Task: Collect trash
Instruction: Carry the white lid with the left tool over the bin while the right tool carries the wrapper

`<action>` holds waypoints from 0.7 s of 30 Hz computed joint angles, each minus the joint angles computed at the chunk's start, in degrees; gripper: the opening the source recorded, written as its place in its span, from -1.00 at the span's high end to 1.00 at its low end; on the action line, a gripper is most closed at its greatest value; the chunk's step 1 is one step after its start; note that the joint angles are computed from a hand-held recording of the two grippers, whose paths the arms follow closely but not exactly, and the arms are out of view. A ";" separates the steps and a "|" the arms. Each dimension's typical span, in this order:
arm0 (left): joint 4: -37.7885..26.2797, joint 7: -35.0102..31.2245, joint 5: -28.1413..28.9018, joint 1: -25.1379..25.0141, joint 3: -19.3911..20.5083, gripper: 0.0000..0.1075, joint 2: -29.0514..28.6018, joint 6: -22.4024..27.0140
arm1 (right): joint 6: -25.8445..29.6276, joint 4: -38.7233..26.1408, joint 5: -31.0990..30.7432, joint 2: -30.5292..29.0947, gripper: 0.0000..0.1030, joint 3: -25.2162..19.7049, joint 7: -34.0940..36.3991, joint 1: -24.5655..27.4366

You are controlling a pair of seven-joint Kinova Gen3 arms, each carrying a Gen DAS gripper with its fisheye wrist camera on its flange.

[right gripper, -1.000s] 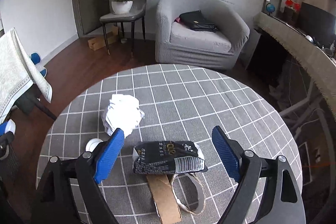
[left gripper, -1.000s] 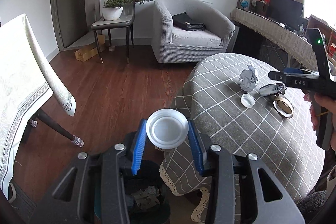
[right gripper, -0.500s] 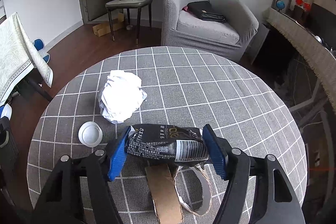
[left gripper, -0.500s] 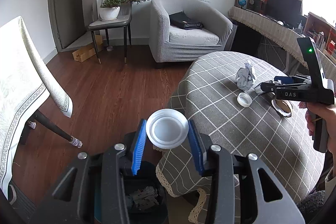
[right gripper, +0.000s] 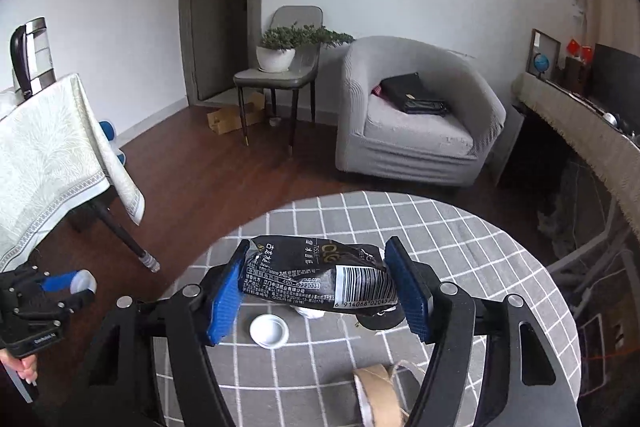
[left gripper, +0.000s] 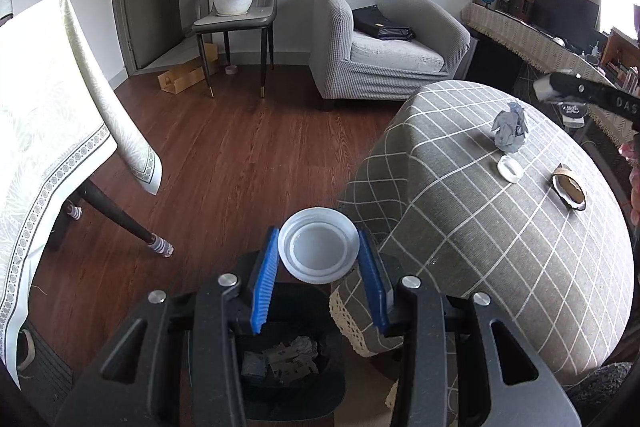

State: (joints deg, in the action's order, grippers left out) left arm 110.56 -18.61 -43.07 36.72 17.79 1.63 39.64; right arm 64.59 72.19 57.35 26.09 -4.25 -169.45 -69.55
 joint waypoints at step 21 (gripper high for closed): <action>7.52 -18.21 19.75 -7.16 -3.53 0.22 0.37 -1.40 | -12.73 -24.43 -18.38 16.30 -0.32 0.73 24.03 0.30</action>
